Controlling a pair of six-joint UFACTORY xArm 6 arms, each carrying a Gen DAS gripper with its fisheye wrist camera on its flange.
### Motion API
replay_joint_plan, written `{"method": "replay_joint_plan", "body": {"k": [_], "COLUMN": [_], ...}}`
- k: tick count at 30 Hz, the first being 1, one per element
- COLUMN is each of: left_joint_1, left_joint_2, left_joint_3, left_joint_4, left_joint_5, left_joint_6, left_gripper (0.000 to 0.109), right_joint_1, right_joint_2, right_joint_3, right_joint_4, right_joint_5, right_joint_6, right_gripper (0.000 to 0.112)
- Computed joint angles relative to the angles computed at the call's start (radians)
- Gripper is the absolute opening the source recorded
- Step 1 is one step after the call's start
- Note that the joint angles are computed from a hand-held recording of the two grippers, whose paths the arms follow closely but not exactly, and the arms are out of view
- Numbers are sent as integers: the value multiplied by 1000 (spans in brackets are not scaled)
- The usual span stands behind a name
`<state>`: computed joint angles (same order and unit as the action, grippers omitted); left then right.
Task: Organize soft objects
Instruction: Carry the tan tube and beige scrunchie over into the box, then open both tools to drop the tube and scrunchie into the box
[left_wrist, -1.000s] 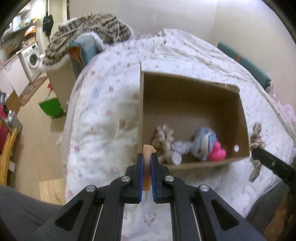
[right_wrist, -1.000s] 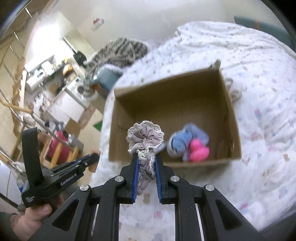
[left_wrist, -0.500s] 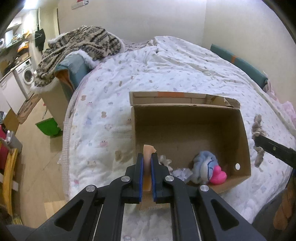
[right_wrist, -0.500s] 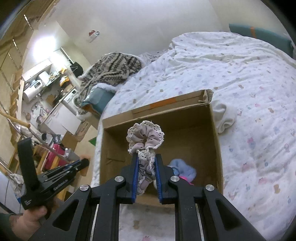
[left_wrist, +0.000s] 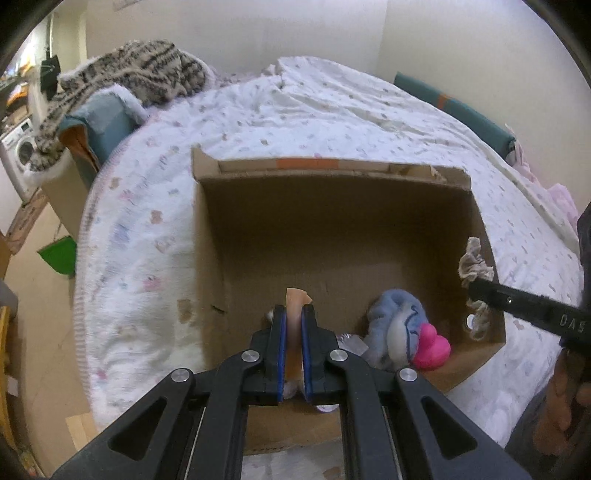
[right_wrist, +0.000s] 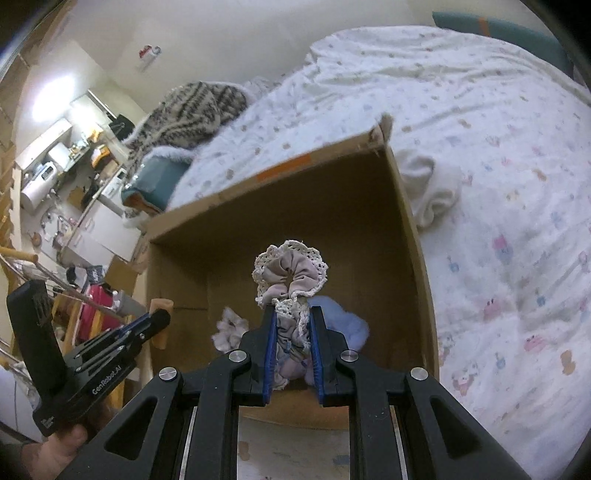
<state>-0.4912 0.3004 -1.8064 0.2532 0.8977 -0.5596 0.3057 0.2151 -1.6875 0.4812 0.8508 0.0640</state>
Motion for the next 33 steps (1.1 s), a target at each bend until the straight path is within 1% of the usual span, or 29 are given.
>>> {"method": "replay_joint_plan", "body": {"k": [8, 11, 13, 15, 22, 23, 25, 30, 33], "left_joint_1": [-2, -9, -8, -5, -8, -8, -8, -13, -16], "left_joint_2": [29, 43, 52, 49, 47, 46, 43, 43, 42], "left_joint_3": [-34, -49, -60, -56, -50, -48, -44, -42, -39], "left_joint_4": [-25, -4, -17, -33, -20, -19, -18, -12, -9], "left_joint_5": [47, 59, 71, 70, 71, 70, 66, 57, 54], "left_joint_6": [-2, 9, 9, 1, -11, -13, -16, -14, -9], "left_gripper": [7, 7, 7, 7, 9, 10, 15, 17, 21], "right_joint_1": [32, 31, 29, 27, 27, 29, 30, 24, 23], "right_joint_2": [23, 29, 34, 38, 48, 49, 50, 50, 46], "right_joint_3": [-8, -8, -10, -13, -28, -30, -31, -30, -25], "right_joint_4": [-137, -137, -142, -143, -145, -147, -147, -129, -130], "right_joint_5": [24, 33, 39, 45, 46, 44, 44, 41, 39], "right_joint_6": [54, 64, 66, 67, 84, 83, 79, 76, 67], "right_gripper": [18, 18, 18, 18, 18, 18, 18, 19, 19]}}
